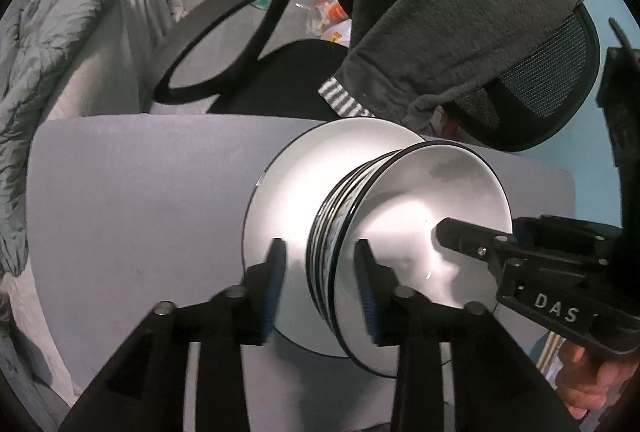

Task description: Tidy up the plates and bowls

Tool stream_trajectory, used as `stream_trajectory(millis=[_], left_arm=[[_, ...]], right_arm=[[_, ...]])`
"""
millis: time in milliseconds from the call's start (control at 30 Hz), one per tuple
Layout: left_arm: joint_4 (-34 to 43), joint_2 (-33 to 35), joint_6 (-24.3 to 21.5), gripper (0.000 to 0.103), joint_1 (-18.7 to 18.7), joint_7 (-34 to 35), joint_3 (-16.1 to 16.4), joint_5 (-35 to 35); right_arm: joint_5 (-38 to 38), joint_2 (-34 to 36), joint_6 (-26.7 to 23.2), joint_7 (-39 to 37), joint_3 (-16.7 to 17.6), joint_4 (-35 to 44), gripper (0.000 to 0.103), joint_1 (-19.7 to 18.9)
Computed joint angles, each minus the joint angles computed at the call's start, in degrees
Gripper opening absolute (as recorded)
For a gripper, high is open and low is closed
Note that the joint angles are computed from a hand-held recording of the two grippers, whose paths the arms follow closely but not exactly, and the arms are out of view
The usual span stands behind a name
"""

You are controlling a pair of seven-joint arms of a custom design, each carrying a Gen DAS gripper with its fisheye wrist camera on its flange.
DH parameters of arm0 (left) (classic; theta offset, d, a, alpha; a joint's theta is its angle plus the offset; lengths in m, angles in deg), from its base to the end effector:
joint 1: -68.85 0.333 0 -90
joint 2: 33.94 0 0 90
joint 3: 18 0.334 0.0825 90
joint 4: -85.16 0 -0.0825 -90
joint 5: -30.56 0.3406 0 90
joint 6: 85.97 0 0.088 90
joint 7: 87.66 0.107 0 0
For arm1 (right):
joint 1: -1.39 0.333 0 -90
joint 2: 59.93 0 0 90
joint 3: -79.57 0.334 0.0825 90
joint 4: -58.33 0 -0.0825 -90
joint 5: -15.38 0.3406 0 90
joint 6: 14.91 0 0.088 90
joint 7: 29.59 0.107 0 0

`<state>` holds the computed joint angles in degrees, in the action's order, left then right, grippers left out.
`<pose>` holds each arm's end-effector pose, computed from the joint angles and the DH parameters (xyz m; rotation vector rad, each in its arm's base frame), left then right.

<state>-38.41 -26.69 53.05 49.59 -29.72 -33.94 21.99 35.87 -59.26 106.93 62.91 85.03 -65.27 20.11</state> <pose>0.4411 -0.3075 0.4030 2.1953 -2.0762 0.2589 0.4492 0.2186 0.4341 -2.2981 1.9141 0.4185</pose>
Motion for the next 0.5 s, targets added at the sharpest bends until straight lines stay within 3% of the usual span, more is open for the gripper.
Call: stream_trajectory(millis=[100,367,500], left_arm=[[-0.34,-1.27,-0.79,0.052,-0.33,-1.80,0.17,1.69],[-2.73,-8.53,0.75,0.071,-0.53,-9.61,0.17,7.82],[-2.43,-11.77,1.01,0.075,-0.39,-11.42,-0.28,9.96]], right_arm=[[-0.60,-1.29,2.09,0.18,0.09,-0.84,0.052,0.15],[-6.29,-7.23,4.74,3.20,0.12,-1.49,0.058,0.39],[-9.07,-11.12,5.77,4.23,0.19,-1.57,0.063,0.37]])
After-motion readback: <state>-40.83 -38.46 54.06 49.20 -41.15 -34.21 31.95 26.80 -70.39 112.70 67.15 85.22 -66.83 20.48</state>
